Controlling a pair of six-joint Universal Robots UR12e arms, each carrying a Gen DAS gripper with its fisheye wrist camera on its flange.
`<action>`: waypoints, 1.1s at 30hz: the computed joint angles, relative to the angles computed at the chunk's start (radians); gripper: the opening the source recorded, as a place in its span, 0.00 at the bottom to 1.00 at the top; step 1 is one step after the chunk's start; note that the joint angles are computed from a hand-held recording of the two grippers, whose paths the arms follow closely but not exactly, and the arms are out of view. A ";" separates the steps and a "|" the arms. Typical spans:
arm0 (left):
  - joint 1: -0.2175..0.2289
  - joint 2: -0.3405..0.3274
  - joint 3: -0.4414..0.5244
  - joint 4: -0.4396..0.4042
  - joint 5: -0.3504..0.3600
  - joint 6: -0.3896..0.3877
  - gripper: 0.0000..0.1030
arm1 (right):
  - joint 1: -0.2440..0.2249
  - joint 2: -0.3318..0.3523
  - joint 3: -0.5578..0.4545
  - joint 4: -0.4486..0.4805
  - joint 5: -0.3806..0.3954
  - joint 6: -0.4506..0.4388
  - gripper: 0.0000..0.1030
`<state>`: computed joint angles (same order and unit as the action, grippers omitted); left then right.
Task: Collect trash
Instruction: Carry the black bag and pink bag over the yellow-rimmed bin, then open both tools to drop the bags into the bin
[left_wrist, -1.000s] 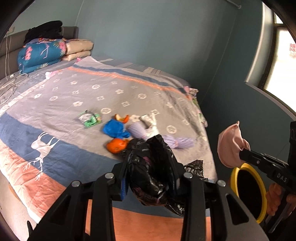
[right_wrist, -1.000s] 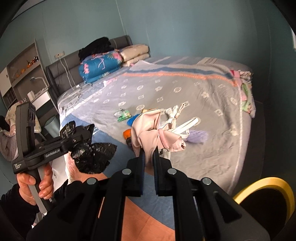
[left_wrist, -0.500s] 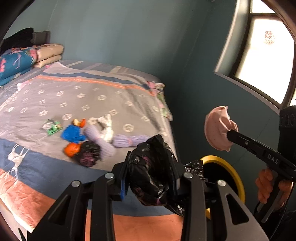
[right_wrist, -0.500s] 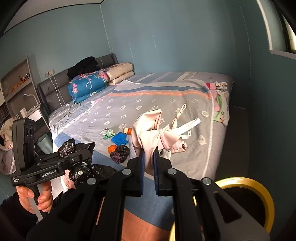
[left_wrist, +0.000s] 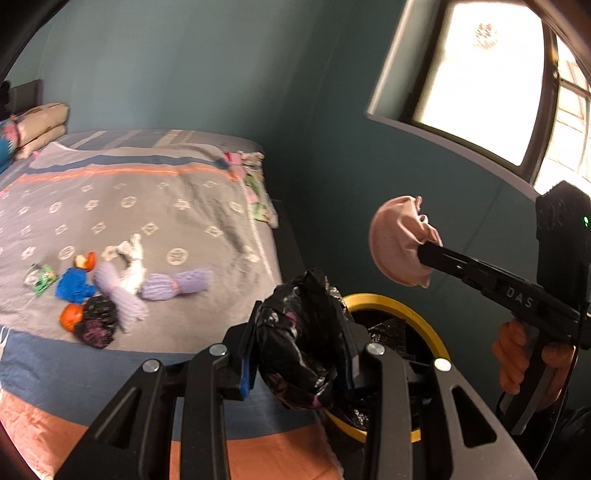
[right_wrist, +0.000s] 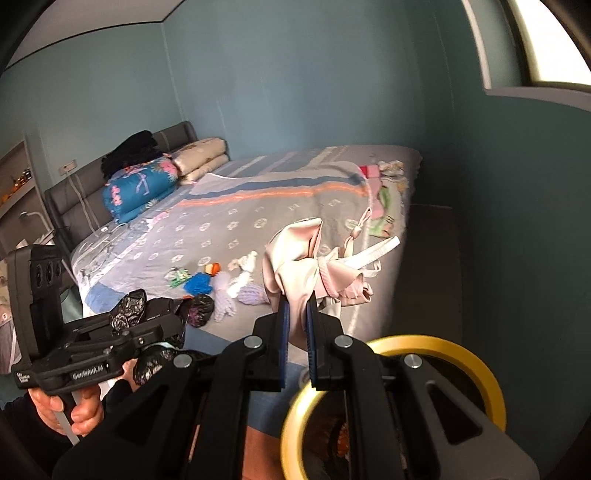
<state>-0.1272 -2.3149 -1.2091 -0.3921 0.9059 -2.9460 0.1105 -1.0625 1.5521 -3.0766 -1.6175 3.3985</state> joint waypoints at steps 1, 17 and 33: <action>-0.006 -0.001 0.003 -0.010 -0.001 0.012 0.31 | -0.004 -0.004 0.007 0.007 -0.007 0.013 0.08; -0.074 -0.026 0.041 -0.183 0.040 0.150 0.31 | -0.062 -0.023 0.068 0.055 0.010 0.107 0.08; -0.108 -0.051 0.076 -0.321 0.085 0.243 0.37 | -0.102 -0.020 0.103 0.100 0.087 0.188 0.12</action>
<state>-0.2348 -2.3656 -1.1331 -0.7127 0.9905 -2.7027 0.0083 -1.0828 1.6554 -2.9765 -1.5306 3.5860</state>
